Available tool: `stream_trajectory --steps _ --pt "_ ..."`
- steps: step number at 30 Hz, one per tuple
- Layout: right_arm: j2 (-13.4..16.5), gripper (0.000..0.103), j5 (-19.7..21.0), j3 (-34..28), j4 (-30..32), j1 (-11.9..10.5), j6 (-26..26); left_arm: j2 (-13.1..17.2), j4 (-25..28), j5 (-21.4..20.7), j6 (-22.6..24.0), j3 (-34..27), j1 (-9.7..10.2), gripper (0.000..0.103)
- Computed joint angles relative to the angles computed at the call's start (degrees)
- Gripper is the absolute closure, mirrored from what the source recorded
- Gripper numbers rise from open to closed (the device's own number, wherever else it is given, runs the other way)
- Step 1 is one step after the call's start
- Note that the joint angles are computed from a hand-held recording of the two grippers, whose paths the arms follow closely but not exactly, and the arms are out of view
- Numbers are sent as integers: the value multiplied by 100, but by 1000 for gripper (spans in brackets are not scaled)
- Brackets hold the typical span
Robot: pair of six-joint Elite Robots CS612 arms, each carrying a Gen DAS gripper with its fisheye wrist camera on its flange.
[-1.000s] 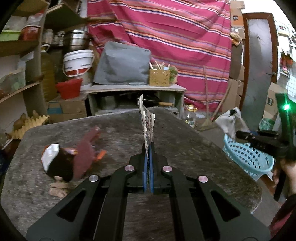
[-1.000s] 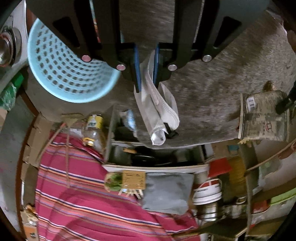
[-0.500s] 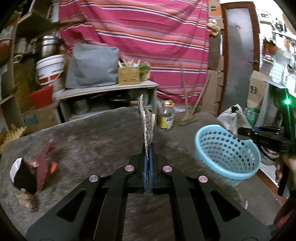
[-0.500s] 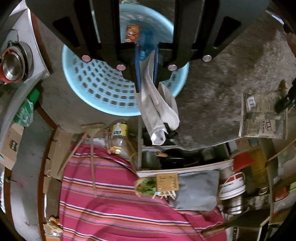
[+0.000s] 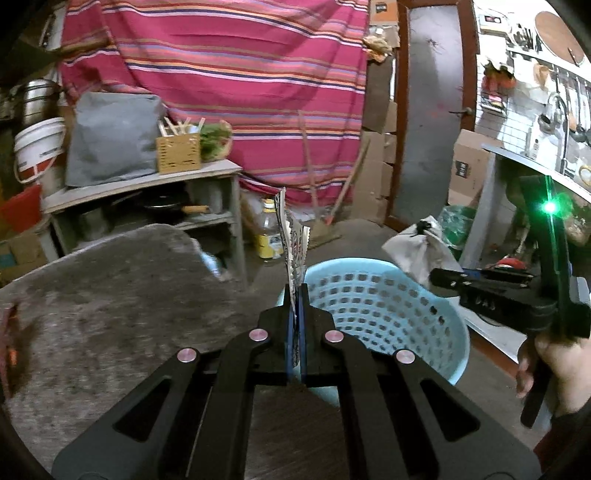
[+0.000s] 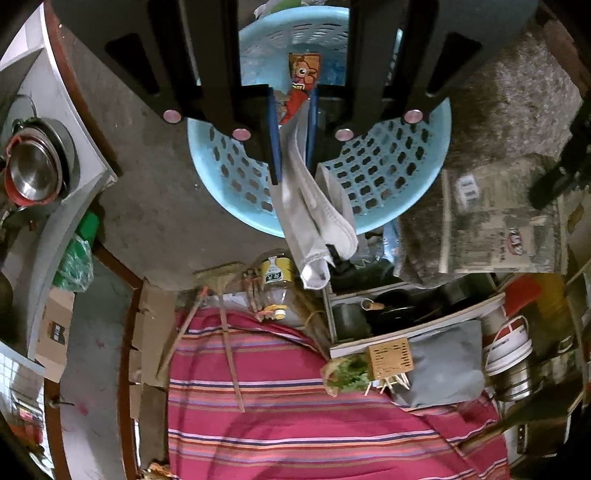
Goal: Collect trash
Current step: 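Carry both bags over the blue basket and open both grippers to drop them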
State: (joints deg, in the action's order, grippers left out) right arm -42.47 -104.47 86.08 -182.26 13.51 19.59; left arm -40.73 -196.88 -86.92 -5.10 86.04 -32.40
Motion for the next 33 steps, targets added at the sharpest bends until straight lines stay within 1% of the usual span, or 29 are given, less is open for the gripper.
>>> stream_trajectory --steps 6,10,11,13,14,15,17,19,20,21,23,26,28,29,30,32,33 --pt "-29 90 64 66 -49 -73 153 180 504 -197 7 -372 -90 102" --pt "-28 90 110 58 -5 -103 216 223 784 -173 -11 -482 -115 100" --pt "-29 90 124 58 10 -107 228 230 820 -181 -22 -493 -114 96" --pt "-20 90 131 34 58 -103 225 222 856 -116 -88 -472 -110 78" --pt "-17 90 130 26 79 -100 214 219 859 -56 -116 -457 -109 60" --pt "-13 90 134 20 95 -99 205 210 846 44 -118 -430 -117 49" --pt "2 90 144 -12 158 -88 190 175 809 153 -81 -376 -131 44" --pt "14 89 140 -46 213 -86 171 134 795 268 -101 -311 -133 31" --pt "25 86 138 -67 240 -81 174 114 761 345 -130 -275 -132 22" --pt "30 87 132 -77 255 -79 172 87 682 405 -183 -213 -122 15" --pt "64 87 116 -135 326 -59 180 41 599 462 -269 -121 -95 11" --pt "109 86 159 -213 380 -47 172 -34 593 634 -380 8 -52 8" --pt "142 86 100 -281 463 -19 157 -85 547 780 -431 110 -10 6" --pt "153 77 90 -305 499 -8 148 -104 544 848 -450 136 -6 6" --pt "163 57 74 -333 549 7 154 -131 526 913 -465 183 16 6" --pt "185 33 -20 -372 512 52 173 -188 496 1021 -519 276 75 6" --pt "194 33 -51 -405 517 79 138 -234 476 1081 -573 347 118 6"
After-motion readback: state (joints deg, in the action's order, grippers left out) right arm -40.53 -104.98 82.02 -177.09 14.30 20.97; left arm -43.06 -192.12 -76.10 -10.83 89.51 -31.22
